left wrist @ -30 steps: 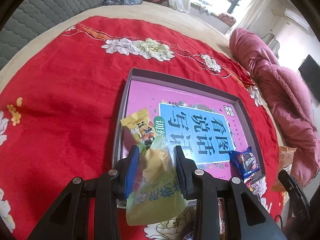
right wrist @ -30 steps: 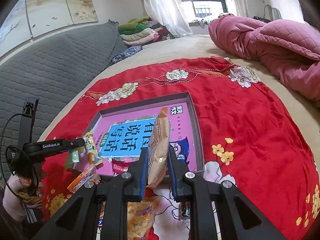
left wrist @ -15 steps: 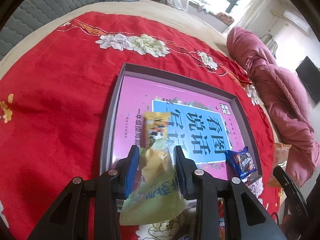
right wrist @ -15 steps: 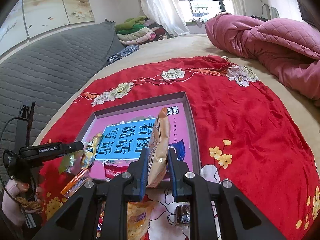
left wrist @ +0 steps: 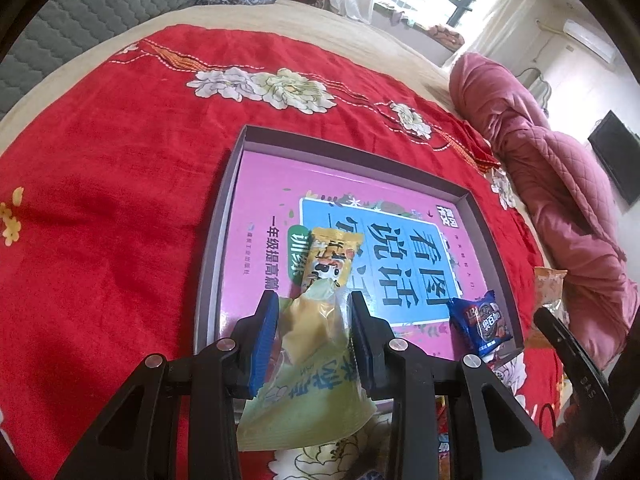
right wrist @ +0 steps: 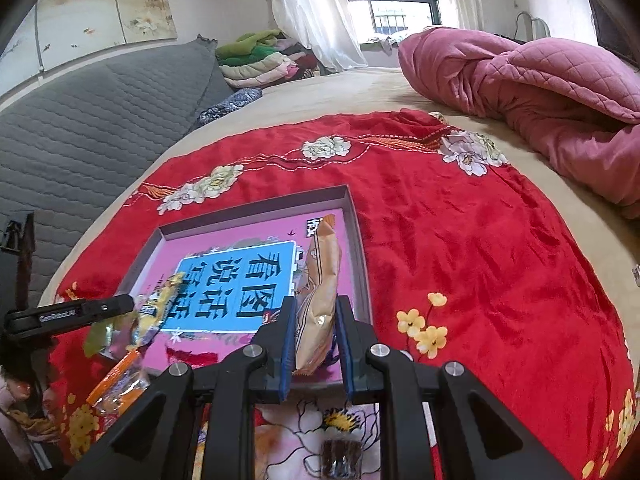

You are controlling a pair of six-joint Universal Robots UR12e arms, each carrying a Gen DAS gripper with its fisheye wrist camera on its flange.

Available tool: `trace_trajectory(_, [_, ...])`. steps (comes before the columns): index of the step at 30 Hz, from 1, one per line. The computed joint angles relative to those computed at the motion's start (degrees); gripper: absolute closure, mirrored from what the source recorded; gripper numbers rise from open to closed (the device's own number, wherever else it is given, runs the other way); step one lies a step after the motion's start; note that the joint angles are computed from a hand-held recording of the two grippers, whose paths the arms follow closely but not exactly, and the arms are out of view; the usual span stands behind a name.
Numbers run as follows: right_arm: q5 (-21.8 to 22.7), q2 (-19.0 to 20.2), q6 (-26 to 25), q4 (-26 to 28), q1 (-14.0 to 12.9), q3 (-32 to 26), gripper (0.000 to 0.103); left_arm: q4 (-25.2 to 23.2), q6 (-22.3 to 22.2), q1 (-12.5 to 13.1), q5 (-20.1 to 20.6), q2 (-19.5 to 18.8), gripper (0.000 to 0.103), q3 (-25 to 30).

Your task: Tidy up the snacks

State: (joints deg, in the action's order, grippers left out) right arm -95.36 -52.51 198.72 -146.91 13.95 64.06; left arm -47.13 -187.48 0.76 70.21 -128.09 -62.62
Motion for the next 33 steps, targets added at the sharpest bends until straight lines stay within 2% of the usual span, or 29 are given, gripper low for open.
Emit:
trace_trajectory(14, [-1.83,1.78,-1.17,2.78,0.05,-2.09,0.084,0.31,0.06,0.1,0.27,0.14,0.067,-0.38])
trace_trajectory(27, [1.58,1.96,-0.49,3.53,-0.07,-2.14,0.083,0.54,-0.58,0.24,0.13,0.06,0.066,-0.41])
trace_trajectory(33, [1.23,1.97,-0.29,4.09,-0.07,-2.13,0.083,1.71,-1.51,0.5,-0.07,0.19,0.066,-0.81])
